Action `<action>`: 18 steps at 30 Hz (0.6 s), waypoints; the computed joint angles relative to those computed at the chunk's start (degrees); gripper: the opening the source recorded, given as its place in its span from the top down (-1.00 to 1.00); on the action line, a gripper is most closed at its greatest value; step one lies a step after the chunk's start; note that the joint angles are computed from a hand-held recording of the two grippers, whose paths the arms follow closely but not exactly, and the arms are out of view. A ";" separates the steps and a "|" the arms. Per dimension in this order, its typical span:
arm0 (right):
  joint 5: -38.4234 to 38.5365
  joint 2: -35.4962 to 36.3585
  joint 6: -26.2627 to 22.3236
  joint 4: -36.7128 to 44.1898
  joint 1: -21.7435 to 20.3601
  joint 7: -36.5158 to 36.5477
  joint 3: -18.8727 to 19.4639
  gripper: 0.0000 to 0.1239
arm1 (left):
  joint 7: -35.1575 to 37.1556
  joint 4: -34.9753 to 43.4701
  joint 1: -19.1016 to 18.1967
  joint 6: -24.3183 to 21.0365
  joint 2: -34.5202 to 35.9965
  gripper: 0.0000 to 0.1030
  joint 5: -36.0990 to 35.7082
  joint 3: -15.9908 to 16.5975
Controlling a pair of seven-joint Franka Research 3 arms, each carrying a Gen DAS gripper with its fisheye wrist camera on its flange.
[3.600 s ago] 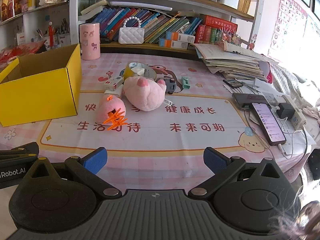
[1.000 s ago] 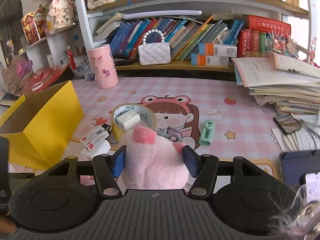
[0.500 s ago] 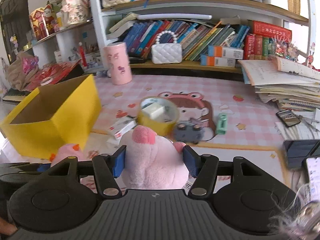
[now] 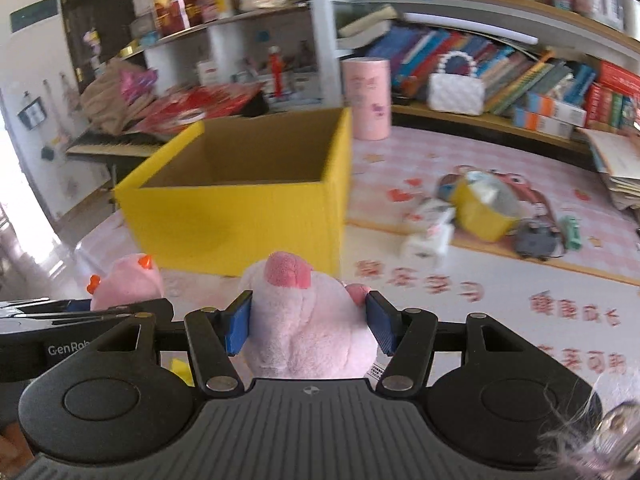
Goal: Organize objects
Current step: 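Carry both plush toys over the yellow box with both tools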
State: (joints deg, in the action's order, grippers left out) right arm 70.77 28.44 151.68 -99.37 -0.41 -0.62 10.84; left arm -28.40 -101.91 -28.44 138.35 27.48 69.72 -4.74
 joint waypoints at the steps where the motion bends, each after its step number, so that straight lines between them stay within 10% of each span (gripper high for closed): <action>1: 0.96 -0.86 0.50 -1.30 0.11 -0.68 0.51 0.08 | -0.53 -1.75 0.04 0.27 -1.20 0.02 0.51 0.14; 18: 20.57 -9.70 7.15 -12.69 7.66 -11.81 -1.32 0.08 | -7.23 -15.54 5.37 3.77 -11.60 0.02 15.18 -3.43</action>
